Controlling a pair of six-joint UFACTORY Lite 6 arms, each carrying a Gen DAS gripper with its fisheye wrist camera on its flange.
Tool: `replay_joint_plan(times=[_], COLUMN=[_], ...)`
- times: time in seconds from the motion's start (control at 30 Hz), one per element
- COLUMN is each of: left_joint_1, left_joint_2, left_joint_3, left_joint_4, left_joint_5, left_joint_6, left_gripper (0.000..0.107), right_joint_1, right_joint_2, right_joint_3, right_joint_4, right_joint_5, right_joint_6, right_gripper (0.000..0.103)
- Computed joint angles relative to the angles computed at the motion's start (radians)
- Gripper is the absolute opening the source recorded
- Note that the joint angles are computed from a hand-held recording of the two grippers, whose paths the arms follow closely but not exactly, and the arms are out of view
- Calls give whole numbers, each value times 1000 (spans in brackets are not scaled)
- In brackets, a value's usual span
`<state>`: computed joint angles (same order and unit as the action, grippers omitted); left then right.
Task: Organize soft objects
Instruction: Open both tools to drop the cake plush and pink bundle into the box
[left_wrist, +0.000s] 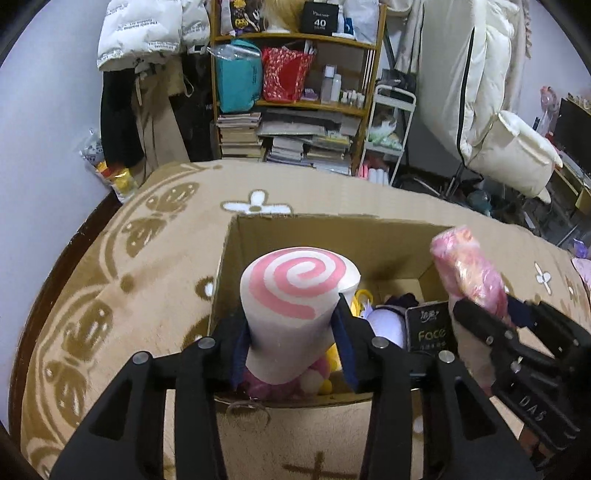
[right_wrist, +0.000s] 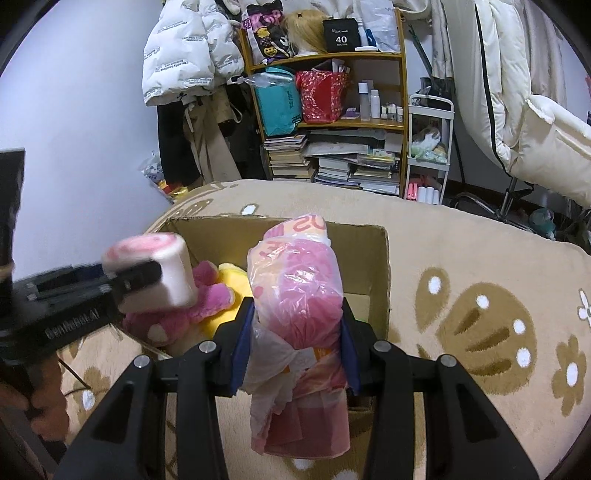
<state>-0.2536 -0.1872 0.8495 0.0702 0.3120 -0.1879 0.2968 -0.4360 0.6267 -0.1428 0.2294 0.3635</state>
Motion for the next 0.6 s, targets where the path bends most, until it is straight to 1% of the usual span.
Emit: replay_joint_plan(times=[0.07, 0.1, 0.13, 0.17, 0.2, 0.3, 0.33, 0.4, 0.43, 0.5, 0.6], left_joint_1=[-8, -18, -19, -20, -17, -19, -18, -16, -14, -14, -20], left_joint_2=[1, 3, 3, 5, 3, -11, -20, -35, -42, -59, -87], left_joint_3=[-11, -13, -12, -9, -10, -12, -13, -11, -7, -5, 1], left_joint_4=[42, 96, 107, 100, 85, 149, 166, 164, 161, 193, 258], left_joint_5=[-9, -10, -6, -3, -4, 0, 3, 19, 33, 53, 98], left_joint_6=[-37, -89, -98, -91, -78, -149, -164, -156, -146, -169, -227], left_gripper=[47, 51, 54, 59, 66, 79, 81, 91, 92, 93, 96], right_joint_1=[0, -2, -5, -8, -10, -11, -10, -8, -8, -6, -10], right_joint_2=[14, 27, 34, 33, 41, 57, 52, 29, 18, -15, -55], right_joint_3=[9, 18, 22, 19, 26, 48, 48, 41, 42, 32, 26], right_joint_4=[-5, 12, 44, 75, 96, 119, 116, 117, 108, 86, 93], right_joint_5=[-3, -4, -5, -7, -5, 12, 19, 27, 32, 42, 65], right_joint_6=[7, -8, -41, -74, -97, -138, -138, -143, -134, -107, -95], right_gripper=[45, 45, 45, 46, 46, 46, 46, 48, 51, 67, 76])
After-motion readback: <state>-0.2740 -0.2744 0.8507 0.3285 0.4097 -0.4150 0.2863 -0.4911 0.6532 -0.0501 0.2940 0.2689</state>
